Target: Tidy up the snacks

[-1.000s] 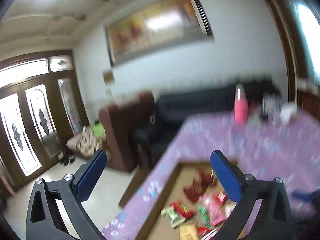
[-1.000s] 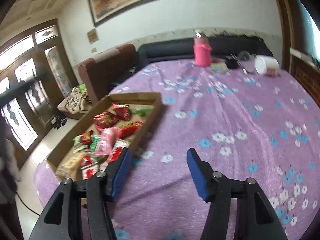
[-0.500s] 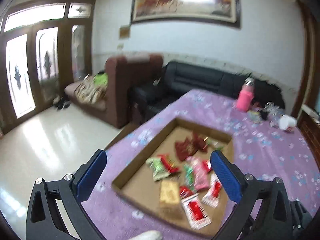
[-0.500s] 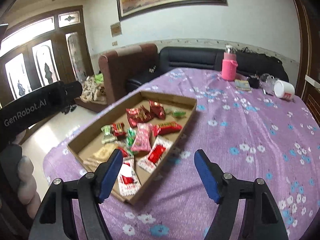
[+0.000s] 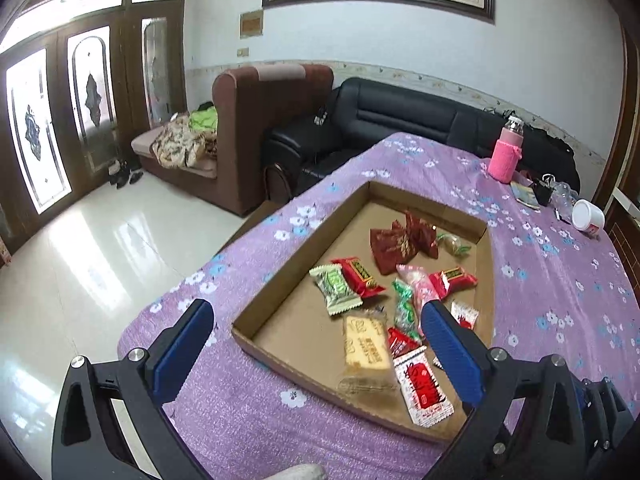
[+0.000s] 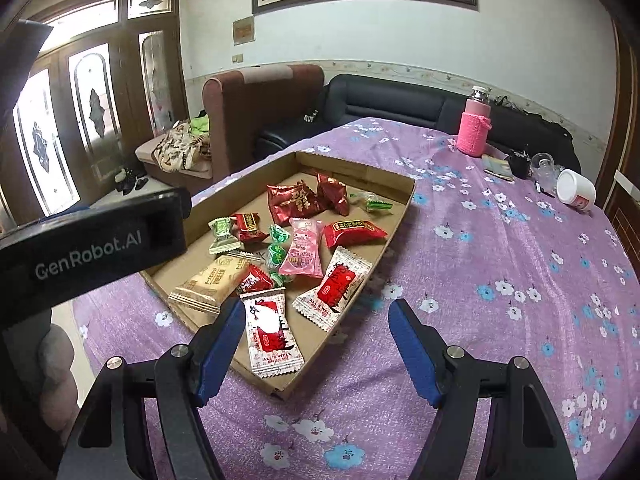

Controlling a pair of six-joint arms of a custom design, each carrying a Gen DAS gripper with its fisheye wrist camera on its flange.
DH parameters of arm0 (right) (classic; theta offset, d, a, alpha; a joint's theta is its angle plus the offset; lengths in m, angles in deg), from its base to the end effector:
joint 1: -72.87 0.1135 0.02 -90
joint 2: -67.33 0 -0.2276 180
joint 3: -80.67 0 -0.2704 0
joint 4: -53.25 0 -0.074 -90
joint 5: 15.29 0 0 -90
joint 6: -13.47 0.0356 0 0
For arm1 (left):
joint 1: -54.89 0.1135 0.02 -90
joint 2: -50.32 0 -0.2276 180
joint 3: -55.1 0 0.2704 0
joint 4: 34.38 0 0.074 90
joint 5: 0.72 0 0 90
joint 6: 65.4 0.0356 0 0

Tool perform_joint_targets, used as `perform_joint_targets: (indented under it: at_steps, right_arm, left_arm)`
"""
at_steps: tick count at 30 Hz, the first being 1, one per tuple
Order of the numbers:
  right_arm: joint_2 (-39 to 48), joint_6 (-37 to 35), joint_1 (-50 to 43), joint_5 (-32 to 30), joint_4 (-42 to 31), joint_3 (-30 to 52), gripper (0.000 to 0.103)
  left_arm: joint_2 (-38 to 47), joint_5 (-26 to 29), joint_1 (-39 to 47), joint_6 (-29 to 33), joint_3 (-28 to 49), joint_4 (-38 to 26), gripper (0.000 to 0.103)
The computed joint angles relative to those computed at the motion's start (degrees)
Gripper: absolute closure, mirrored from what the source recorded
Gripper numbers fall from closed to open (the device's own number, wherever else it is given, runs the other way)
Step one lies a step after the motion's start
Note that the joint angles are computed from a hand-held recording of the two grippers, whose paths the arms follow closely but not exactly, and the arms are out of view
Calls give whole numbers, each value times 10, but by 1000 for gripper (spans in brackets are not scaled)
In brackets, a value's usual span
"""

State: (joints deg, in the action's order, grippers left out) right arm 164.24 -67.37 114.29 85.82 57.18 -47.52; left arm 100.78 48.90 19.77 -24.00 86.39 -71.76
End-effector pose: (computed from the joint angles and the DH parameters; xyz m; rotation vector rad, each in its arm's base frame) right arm 0.2447 0.2067 0.0762 -0.5373 2.2206 0.2419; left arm 0.1656 -0.0883 0.1159 -0.5112 2.2064 0.1651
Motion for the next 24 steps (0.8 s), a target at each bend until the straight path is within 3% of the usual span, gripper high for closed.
perform_joint_targets:
  at_steps: [24]
  right_arm:
    - [31,4,-1,-4,-19,25,25]
  left_arm:
    - [41,38,10,4,3,31,0]
